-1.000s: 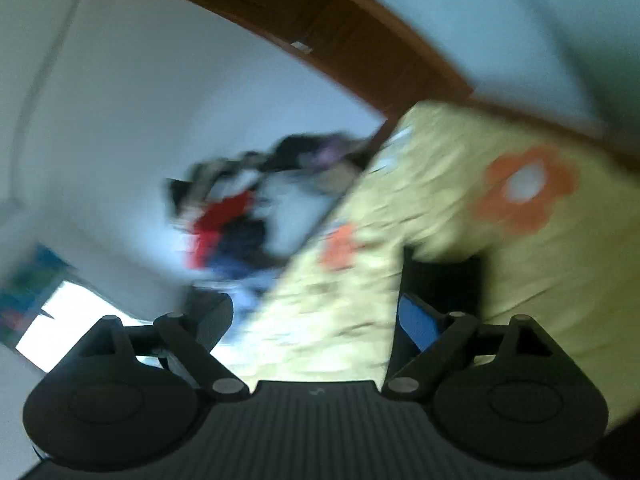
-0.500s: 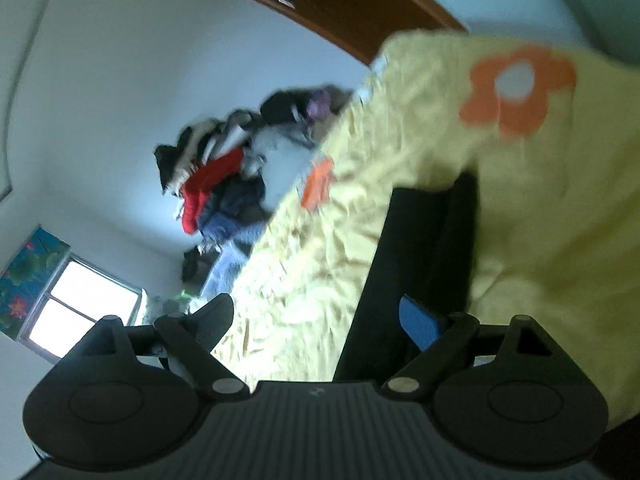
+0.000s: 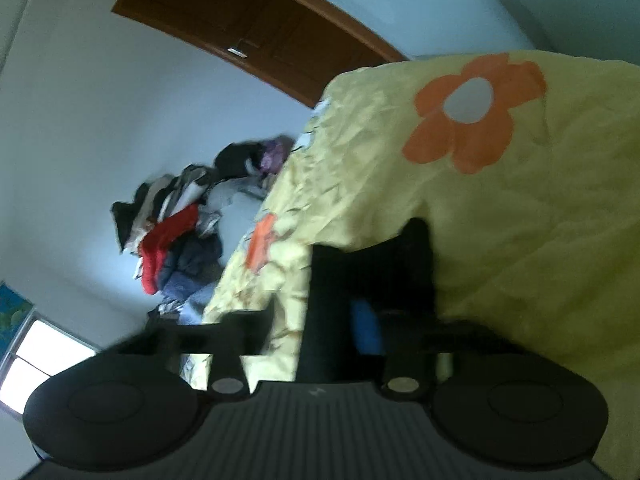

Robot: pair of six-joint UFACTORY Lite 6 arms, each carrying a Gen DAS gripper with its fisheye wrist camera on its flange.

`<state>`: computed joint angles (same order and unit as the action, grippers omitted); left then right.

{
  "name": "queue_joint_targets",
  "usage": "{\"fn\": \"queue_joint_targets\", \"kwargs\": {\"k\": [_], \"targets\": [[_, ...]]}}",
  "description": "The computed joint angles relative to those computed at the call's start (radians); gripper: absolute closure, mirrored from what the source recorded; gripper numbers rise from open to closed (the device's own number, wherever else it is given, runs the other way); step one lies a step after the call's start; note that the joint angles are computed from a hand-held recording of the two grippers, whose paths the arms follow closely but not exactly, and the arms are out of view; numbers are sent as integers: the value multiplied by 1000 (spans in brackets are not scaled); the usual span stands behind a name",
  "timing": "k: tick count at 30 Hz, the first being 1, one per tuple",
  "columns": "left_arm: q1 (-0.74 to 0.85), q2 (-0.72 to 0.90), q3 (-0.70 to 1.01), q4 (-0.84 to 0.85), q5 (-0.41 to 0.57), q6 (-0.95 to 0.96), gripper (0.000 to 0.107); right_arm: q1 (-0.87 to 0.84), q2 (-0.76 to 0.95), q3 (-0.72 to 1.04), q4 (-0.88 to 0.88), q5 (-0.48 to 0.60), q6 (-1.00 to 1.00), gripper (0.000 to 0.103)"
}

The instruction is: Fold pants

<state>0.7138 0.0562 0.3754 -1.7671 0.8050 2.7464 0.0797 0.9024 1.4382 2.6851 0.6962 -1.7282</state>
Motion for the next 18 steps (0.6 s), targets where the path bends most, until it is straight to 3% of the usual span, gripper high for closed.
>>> {"fn": "queue_joint_targets", "kwargs": {"k": [4,6,14,18], "targets": [[9,-4,-4,27,22,9,90,2,-70,-110,80,69,-134,96],[17,18,20,65,38,-38,97,-1,-141,-206,112,129,-174,96],[121,65,114,242,166,-199,102,-94,-588,-755,179,320,-277,96],[166,80,137,343,211,-212,102,-166,-840,-1054,190,340,-303,96]]}}
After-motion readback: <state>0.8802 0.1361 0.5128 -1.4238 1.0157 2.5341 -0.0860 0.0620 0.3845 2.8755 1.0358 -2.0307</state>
